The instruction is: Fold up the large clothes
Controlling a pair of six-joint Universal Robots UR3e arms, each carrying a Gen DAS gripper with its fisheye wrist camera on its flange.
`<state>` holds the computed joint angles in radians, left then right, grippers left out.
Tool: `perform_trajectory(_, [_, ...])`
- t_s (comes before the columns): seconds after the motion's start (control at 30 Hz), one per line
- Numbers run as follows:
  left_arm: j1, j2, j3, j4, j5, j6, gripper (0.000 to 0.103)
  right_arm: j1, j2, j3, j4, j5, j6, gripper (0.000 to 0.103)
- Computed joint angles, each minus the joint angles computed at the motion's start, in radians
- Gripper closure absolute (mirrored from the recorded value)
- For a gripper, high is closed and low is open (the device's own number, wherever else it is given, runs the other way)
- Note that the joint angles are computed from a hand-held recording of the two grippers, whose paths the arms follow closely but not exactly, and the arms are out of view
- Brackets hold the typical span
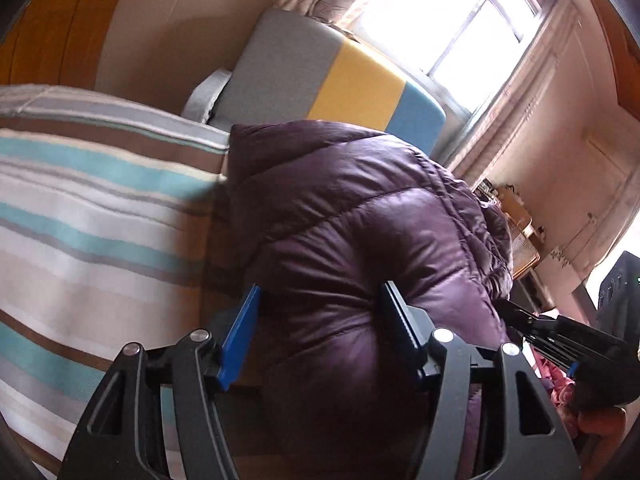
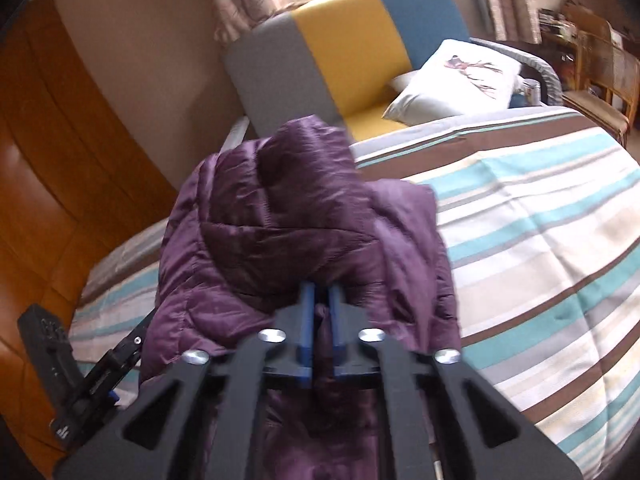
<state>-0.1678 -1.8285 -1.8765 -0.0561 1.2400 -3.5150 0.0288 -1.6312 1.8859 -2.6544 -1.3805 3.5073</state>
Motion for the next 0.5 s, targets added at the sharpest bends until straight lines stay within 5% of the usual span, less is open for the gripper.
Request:
perform_trajectory(0.27, [-0.203, -0.116, 0.250, -0.125, 0.184, 0.136, 0.042, -0.095, -0.043, 0.271, -0.181, -0.029, 0.051, 0.100])
perform_trajectory(0.37, [-0.298, -0.155, 0.324, -0.172, 0.328, 0.205, 0.042, -0.108, -0.034, 0.350, -0.287, -0.035, 0.048, 0.100])
perform_trajectory(0.5, [-0.275, -0.129, 0.306, -0.184, 0.296, 0.176, 0.042, -0.171, -0.175, 0.410, -0.273, 0.016, 0.030, 0.100])
